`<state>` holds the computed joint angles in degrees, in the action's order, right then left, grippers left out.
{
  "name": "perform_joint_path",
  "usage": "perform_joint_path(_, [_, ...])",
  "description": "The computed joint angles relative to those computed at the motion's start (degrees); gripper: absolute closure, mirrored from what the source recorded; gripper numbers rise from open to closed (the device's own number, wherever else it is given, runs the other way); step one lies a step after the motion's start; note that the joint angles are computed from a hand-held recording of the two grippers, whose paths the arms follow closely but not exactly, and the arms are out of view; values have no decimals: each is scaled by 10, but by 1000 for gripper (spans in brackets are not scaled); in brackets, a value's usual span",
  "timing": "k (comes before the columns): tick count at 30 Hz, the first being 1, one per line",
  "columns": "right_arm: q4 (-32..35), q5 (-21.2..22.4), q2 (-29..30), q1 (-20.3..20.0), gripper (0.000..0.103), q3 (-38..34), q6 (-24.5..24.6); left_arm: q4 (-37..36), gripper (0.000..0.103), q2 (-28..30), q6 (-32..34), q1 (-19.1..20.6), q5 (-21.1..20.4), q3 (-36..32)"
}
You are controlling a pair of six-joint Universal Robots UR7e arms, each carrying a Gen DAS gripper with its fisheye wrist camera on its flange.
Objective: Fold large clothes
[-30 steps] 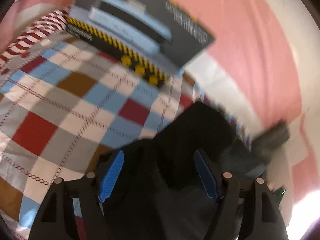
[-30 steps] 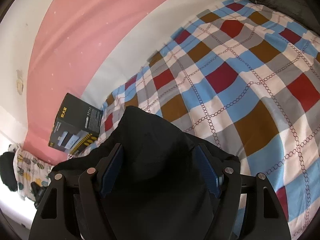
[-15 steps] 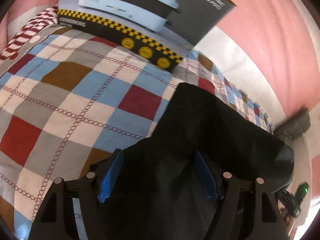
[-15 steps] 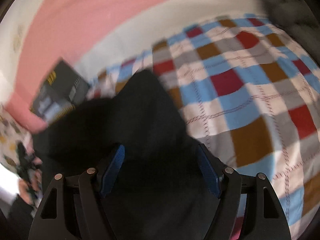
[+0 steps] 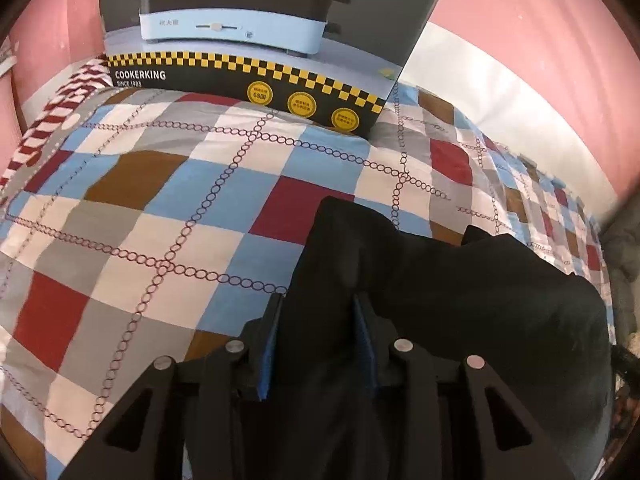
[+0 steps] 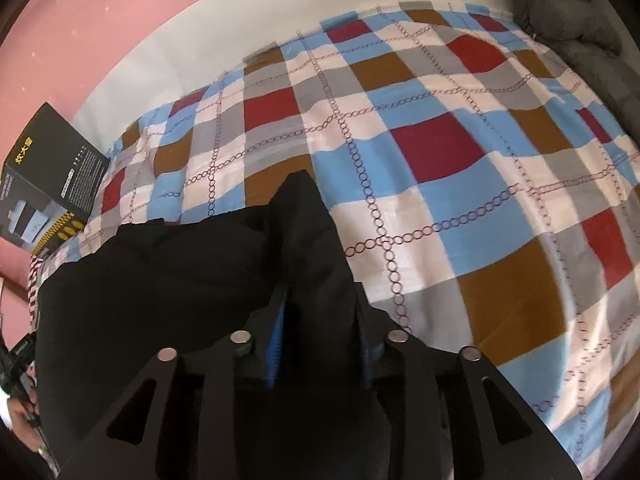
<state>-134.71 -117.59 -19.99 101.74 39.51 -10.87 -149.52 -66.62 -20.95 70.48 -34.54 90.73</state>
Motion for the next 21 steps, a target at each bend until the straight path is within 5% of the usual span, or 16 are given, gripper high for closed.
perform_joint_path(6, [-115, 44, -120, 8, 62, 184, -35, 0, 68, -57, -1, -46, 46, 60])
perform_joint_path(11, [-216, 92, -239, 3, 53, 390, -61, -120, 67, -151, 41, -117, 47, 215])
perform_joint_path(15, [-238, 67, -272, -6, 52, 480, -73, -40, 67, -210, -70, -135, 56, 295])
perform_joint_path(17, [-266, 50, -275, -12, 37, 501, -79, 34, 66, -226, -143, -122, 45, 306])
perform_joint_path(18, [-271, 47, -278, -15, 28, 506, -71, 39, 63, -235, -160, -119, 35, 314])
perform_joint_path(21, [-268, 67, -297, -27, 27, 519, -33, 28, 58, -260, -183, -133, 42, 345])
